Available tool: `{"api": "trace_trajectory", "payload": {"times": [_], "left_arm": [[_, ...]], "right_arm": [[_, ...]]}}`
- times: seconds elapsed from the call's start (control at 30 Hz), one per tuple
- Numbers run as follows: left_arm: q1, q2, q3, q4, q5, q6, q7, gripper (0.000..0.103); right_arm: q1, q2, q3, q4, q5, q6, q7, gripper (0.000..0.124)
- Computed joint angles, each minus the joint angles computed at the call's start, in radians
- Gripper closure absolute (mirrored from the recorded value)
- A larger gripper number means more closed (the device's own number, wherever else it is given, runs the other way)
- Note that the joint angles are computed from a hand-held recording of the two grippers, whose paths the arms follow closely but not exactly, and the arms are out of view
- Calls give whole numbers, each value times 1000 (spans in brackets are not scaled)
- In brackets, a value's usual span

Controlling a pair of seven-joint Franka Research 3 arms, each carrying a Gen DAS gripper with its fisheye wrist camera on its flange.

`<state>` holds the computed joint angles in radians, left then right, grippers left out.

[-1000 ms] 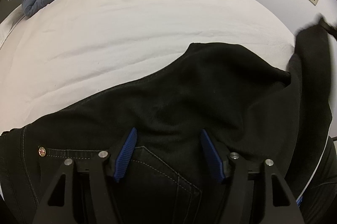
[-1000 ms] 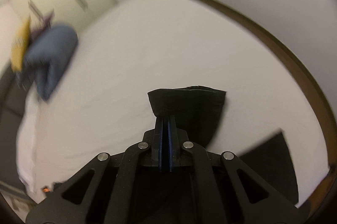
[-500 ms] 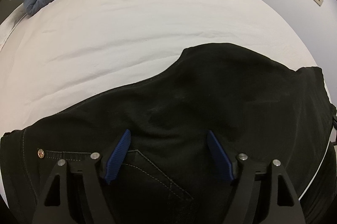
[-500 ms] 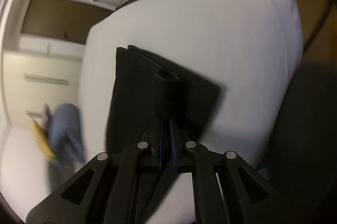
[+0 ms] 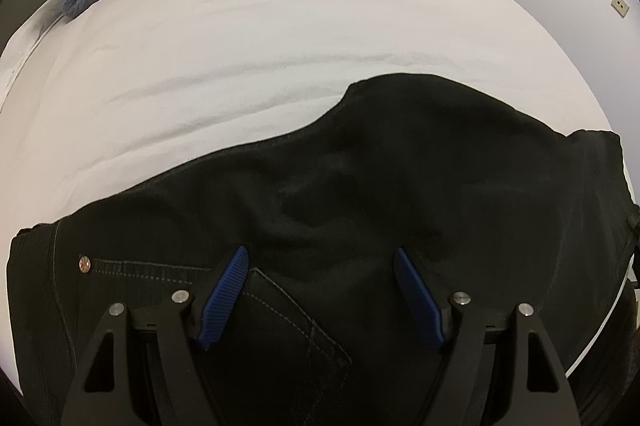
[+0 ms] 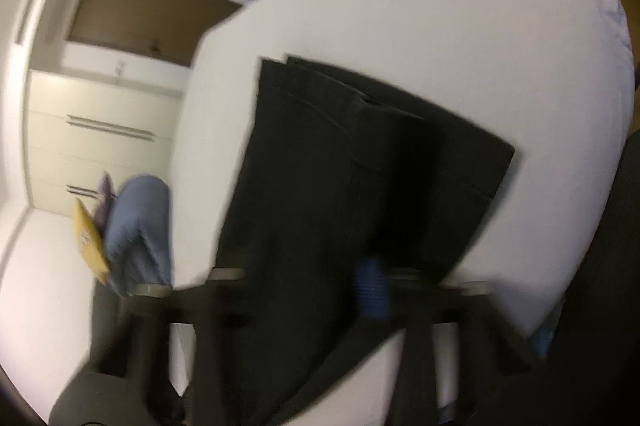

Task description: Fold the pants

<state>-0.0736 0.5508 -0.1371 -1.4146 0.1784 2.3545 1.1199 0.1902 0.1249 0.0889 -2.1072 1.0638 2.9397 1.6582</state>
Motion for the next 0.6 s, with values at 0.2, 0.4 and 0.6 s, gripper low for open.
{"api": "trace_trajectory", "payload": {"times": [0.2, 0.4, 0.6], "left_arm": [[-19, 14, 3, -14, 24, 29, -19, 24], [-37, 56, 6, 42, 40, 15, -22, 24], [-40, 22, 8, -35, 50, 73, -55, 24]], "right_arm": [[12, -59, -21, -47, -131, -14, 105, 123], [11, -108, -43, -112, 153, -62, -85, 123], [-12, -76, -55, -70, 232, -145, -177, 120]]}}
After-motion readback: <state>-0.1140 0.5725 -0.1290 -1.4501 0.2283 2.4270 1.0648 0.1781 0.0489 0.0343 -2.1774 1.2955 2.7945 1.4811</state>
